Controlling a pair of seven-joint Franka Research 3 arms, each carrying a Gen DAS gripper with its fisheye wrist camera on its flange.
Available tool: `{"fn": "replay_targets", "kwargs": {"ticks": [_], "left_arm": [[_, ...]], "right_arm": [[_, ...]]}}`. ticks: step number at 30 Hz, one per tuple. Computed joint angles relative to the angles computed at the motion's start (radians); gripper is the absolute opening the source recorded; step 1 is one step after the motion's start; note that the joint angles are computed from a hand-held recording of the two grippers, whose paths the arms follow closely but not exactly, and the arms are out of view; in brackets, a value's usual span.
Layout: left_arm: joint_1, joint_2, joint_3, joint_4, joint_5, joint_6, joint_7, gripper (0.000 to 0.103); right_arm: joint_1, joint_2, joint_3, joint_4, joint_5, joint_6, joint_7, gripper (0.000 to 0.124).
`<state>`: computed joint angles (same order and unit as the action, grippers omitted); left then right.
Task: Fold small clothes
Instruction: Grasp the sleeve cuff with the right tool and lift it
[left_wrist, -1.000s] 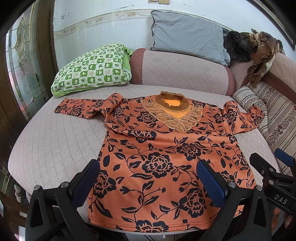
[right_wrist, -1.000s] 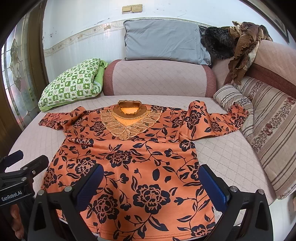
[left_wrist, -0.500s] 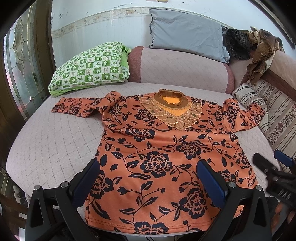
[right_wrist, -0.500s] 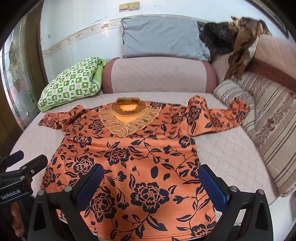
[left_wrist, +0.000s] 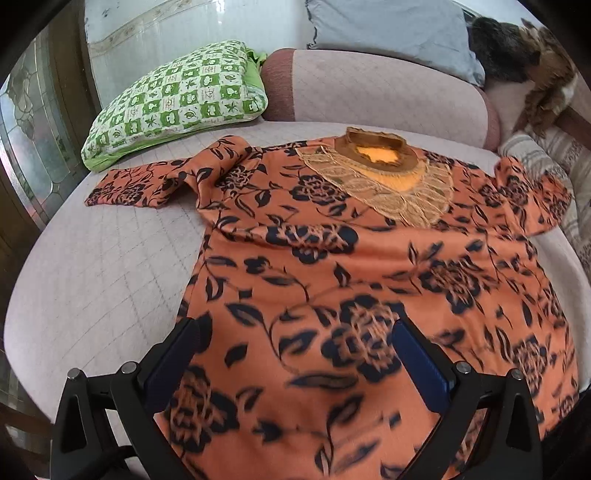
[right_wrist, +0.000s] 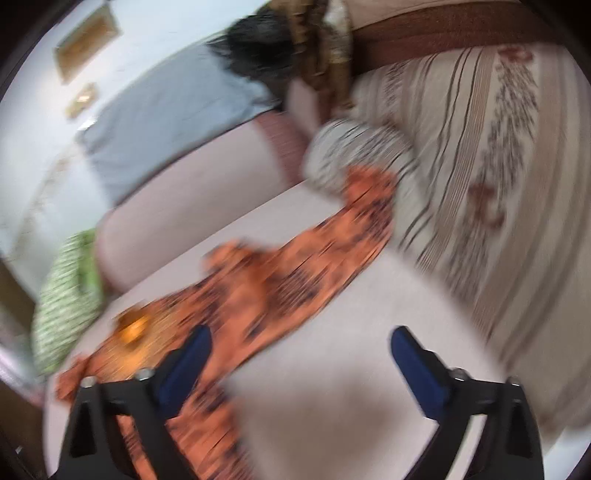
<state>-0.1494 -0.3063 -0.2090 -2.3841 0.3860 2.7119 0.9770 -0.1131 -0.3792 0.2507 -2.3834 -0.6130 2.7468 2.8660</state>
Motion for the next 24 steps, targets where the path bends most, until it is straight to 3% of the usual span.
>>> {"fn": "replay_targets", "kwargs": {"ticks": [2, 4, 7, 11, 13, 14, 17, 21, 24], "left_arm": [[0.021, 0.03, -0.008, 0.016, 0.033, 0.03, -0.026, 0.103], [0.037, 0.069, -0.012, 0.044, 0.062, 0.049, -0.05, 0.103], [0.044, 0.128, -0.004, 0.081, 0.075, 0.072, -0.075, 0.103], [0.026, 0.191, 0.016, 0.11, 0.03, 0.041, -0.037, 0.103], [0.021, 0.206, 0.021, 0.109, 0.018, 0.032, -0.012, 0.103], [0.023, 0.202, 0.021, 0.102, 0.031, 0.047, -0.02, 0.103], [0.014, 0.203, 0.033, 0.103, -0.027, 0.052, 0.028, 0.103], [0.008, 0.187, 0.046, 0.074, -0.101, 0.096, 0.082, 0.103], [-0.008, 0.169, 0.065, 0.045, -0.192, 0.132, 0.161, 0.103]], "right_arm": [[-0.051, 0.101, -0.018, 0.101, -0.057, -0.052, -0.019, 0.068], [-0.078, 0.213, -0.037, 0.223, -0.136, -0.124, -0.006, 0.068], [-0.063, 0.335, -0.07, 0.36, -0.206, -0.218, -0.026, 0.068], [-0.01, 0.487, -0.114, 0.528, -0.253, -0.371, -0.103, 0.068], [0.01, 0.544, -0.136, 0.582, -0.218, -0.416, -0.164, 0.055], [0.041, 0.565, -0.159, 0.612, -0.217, -0.465, -0.182, 0.035], [0.042, 0.523, -0.175, 0.582, -0.143, -0.388, -0.216, 0.006], [0.116, 0.436, -0.183, 0.58, -0.123, -0.304, -0.296, 0.007], [0.199, 0.398, -0.169, 0.654, -0.086, -0.256, -0.364, 0.007]]}}
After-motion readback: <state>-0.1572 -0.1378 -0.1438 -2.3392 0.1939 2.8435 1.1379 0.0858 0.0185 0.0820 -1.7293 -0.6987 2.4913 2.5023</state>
